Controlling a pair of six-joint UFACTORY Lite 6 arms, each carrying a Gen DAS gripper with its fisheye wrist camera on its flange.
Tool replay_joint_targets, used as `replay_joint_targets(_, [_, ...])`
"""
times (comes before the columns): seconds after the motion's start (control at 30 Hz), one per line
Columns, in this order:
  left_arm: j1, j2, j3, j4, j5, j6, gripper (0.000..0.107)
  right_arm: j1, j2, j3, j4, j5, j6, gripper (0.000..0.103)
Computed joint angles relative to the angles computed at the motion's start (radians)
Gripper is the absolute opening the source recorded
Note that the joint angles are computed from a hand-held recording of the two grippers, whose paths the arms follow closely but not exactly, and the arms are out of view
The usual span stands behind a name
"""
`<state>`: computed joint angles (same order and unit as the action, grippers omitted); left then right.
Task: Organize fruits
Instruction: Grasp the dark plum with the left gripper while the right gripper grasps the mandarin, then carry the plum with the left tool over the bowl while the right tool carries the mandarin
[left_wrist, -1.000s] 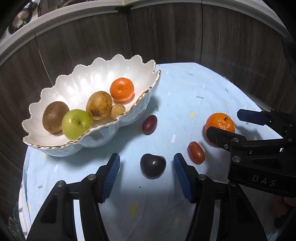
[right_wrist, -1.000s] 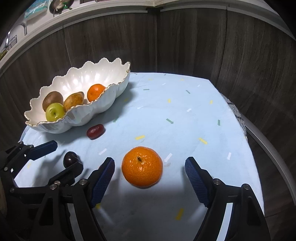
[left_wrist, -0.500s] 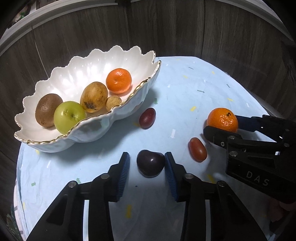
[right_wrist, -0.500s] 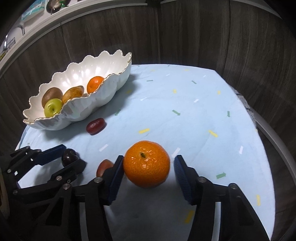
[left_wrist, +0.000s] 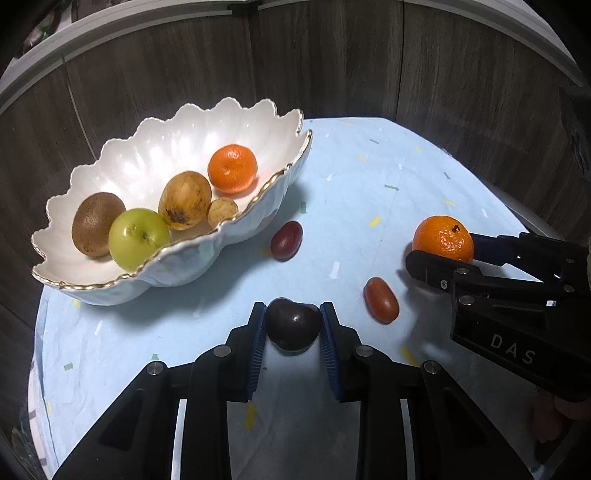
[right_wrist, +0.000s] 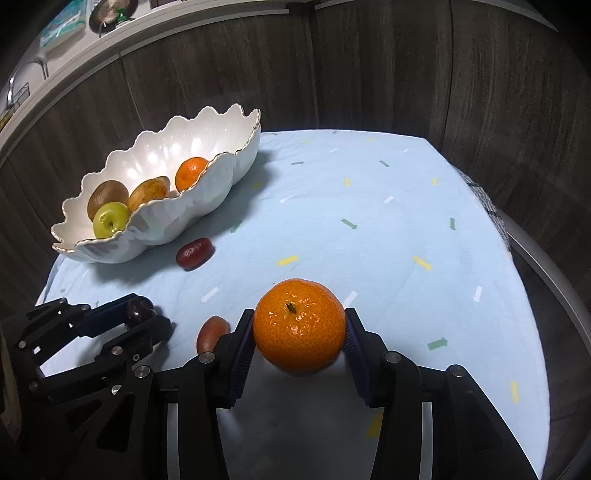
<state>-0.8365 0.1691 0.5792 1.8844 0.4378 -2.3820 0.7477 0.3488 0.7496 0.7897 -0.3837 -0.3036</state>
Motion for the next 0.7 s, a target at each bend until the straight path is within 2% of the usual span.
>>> replay_joint_targets(0.7, [-0.072, -0.286, -0.056, -0.348, 0.079, 0.344, 0.029, 0.105, -0.243, -0.064, 0.433, -0.027, -0.399, 0.047])
